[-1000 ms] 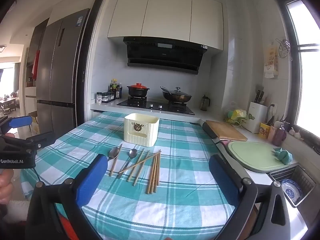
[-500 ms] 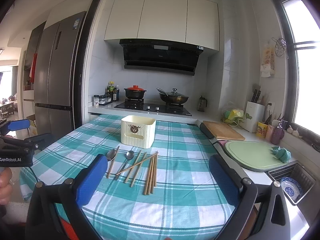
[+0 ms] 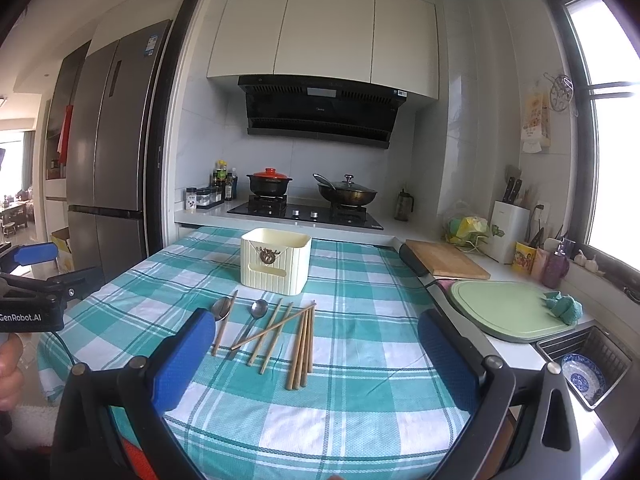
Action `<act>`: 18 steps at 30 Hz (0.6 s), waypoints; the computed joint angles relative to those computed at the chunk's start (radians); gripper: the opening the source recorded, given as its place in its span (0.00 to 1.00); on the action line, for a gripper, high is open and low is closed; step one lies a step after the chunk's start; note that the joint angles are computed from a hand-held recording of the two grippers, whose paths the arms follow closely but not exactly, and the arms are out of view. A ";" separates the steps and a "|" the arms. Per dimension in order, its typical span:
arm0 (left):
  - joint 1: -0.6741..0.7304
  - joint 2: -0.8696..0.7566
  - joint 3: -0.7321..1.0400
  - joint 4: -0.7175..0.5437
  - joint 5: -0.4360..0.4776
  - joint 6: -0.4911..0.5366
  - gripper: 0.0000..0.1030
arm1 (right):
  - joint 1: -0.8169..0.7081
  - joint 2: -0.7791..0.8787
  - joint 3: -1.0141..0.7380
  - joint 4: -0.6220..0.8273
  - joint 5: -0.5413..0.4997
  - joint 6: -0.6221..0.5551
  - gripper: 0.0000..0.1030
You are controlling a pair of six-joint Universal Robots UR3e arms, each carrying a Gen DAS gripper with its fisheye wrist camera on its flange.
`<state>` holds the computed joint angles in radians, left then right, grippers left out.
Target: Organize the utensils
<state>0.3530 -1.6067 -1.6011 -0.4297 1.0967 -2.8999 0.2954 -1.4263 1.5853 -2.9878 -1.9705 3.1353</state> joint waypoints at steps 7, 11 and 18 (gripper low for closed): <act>0.004 0.005 -0.011 0.004 -0.007 0.007 1.00 | 0.002 0.000 0.000 0.000 -0.001 0.001 1.00; 0.000 0.006 -0.010 0.005 -0.006 0.009 1.00 | 0.003 0.002 -0.004 0.003 -0.004 0.002 1.00; -0.002 0.003 -0.007 0.005 -0.003 0.011 1.00 | 0.002 0.007 -0.007 -0.001 -0.003 -0.001 1.00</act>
